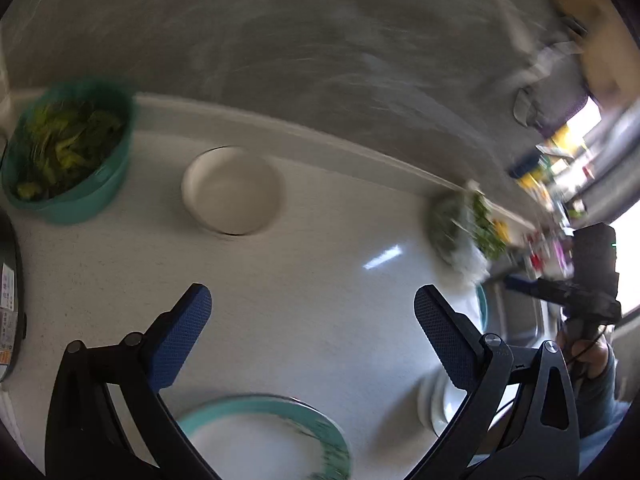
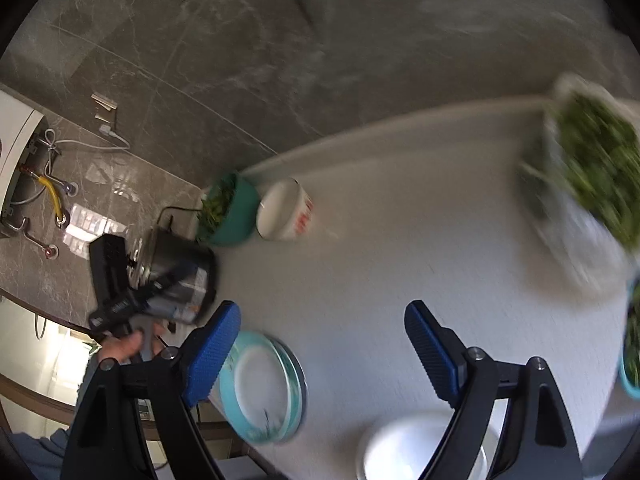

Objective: Organize plates and bowls
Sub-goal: 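Move both grippers to the red-floral rice bowl and close on its rim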

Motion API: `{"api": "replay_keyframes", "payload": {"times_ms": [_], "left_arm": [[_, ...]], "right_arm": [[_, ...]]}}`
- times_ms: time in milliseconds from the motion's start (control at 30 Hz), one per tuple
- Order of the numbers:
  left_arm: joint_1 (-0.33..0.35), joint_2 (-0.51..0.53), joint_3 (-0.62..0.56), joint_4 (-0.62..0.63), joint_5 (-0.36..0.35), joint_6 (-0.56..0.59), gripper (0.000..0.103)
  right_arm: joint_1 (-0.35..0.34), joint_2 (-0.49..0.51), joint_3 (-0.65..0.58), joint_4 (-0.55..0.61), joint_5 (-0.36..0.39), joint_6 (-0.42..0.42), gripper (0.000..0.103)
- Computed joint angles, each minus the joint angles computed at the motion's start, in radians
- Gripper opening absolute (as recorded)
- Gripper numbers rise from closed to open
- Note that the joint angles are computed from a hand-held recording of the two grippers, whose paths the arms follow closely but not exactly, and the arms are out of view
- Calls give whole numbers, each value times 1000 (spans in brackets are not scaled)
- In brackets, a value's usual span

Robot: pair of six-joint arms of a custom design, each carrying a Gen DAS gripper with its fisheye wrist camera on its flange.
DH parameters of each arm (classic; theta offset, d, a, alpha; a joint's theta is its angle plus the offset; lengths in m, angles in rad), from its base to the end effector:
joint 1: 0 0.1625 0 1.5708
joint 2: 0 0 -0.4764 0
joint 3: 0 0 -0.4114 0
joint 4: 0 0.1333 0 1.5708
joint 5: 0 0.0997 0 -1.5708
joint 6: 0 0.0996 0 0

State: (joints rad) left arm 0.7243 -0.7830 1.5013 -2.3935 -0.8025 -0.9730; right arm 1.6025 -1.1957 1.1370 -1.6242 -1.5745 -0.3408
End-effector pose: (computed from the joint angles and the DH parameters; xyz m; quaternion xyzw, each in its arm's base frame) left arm -0.4306 -0.6513 0.1670 -0.0780 0.9228 -0.3251 0.1916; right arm 0.1549 -0.6909 0.5421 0.1848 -0.9812 0.0551 0.0105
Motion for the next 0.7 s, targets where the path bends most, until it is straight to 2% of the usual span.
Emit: {"api": "replay_keyframes", "payload": {"times_ms": [67, 167, 333, 567, 700], "left_arm": [[40, -23, 31, -27, -8, -22, 103], [94, -34, 34, 4, -26, -61, 101], [171, -15, 19, -50, -75, 45, 101], [256, 12, -31, -86, -102, 141, 97], [290, 45, -79, -87, -126, 195, 77]], "right_arm": [[27, 67, -40, -7, 11, 14, 86], [60, 165, -91, -10, 26, 25, 83], [91, 308, -153, -13, 14, 56, 80], [76, 397, -174, -1, -25, 104, 75], [63, 422, -197, 16, -19, 127, 73]]}}
